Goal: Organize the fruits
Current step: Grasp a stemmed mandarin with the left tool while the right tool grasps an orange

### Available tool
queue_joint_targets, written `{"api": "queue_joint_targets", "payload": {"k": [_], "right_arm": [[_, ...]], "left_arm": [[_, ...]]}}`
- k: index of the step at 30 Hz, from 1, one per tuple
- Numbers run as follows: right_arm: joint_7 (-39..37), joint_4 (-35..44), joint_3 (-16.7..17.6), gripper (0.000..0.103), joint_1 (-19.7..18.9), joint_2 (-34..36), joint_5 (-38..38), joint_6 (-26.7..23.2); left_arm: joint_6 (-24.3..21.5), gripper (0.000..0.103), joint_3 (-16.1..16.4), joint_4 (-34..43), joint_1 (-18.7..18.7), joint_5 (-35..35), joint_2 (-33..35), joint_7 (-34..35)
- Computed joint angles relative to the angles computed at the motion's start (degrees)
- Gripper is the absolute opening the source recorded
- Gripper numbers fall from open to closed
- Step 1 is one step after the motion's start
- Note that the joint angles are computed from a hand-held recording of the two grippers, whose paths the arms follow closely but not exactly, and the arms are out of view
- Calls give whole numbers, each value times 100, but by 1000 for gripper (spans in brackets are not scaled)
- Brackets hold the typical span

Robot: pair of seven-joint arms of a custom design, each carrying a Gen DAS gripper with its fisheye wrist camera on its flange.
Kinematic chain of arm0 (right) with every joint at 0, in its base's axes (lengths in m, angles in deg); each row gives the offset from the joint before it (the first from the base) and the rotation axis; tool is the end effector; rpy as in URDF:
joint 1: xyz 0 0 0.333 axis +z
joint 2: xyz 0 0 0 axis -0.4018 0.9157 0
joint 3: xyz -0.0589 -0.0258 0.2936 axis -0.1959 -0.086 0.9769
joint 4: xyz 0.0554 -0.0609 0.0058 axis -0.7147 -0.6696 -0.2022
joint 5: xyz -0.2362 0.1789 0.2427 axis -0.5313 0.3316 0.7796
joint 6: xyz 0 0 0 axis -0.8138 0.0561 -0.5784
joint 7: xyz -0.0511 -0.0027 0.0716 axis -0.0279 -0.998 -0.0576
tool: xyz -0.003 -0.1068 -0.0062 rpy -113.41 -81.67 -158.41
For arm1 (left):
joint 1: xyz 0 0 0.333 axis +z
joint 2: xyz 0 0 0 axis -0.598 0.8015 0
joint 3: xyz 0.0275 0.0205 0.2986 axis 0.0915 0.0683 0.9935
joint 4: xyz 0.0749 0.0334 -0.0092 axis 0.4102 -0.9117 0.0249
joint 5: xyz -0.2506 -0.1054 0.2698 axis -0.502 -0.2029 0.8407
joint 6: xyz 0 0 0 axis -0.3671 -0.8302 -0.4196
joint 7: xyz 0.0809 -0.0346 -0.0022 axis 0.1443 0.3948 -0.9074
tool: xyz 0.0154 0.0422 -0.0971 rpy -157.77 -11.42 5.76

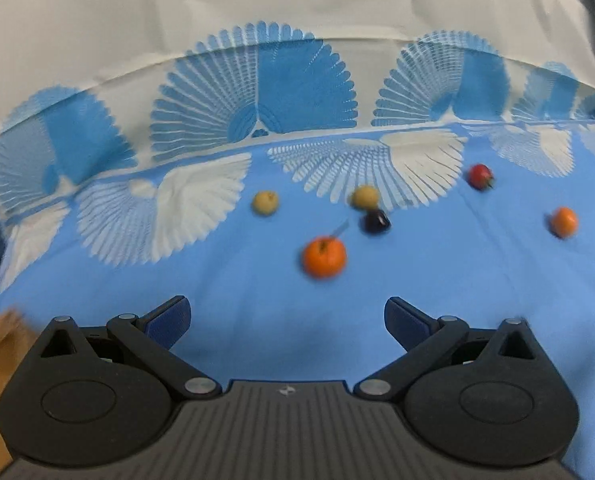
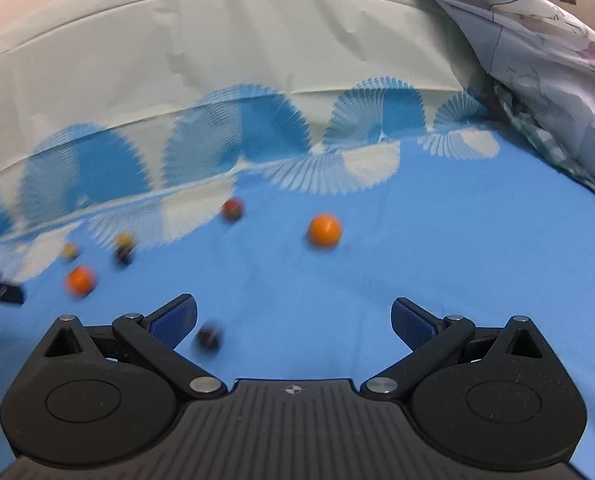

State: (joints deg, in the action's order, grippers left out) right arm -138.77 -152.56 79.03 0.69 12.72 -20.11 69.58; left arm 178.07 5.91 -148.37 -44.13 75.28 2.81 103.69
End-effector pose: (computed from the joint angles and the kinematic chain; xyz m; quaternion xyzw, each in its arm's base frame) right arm 0.4831 0.3013 0.4487 -0.4852 0.7450 -0.3509 0.2941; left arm 0.6099 -0.1618 0.4731 -0.5914 0.7372 -0.2057 0.2538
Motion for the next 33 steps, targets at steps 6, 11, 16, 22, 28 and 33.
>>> {"api": "queue_joint_targets", "payload": {"k": [6, 11, 16, 22, 28, 33], "right_arm": [[-612, 1228, -626, 102, -334, 1462, 197, 756], [-1573, 2092, -869, 102, -350, 2394, 1079, 724], [-1031, 2075, -1432, 100, 158, 2493, 456, 856], [-917, 1693, -1427, 39, 192, 2087, 229, 1122], [-693, 1173, -1170, 39, 271, 1298, -111, 1012], [-546, 553, -594, 39, 254, 334, -279, 910]], "left_arm": [[-524, 103, 135, 1551, -145, -241, 1437, -65], [-917, 103, 319, 2251, -296, -429, 2103, 216], [-654, 94, 190, 2049, -133, -578, 2012, 210], [-394, 41, 12, 1539, 5, -1060, 1542, 573], [-444, 41, -88, 704, 116, -1359, 612, 693], [-520, 41, -208, -429, 301, -2104, -784, 1254]]}}
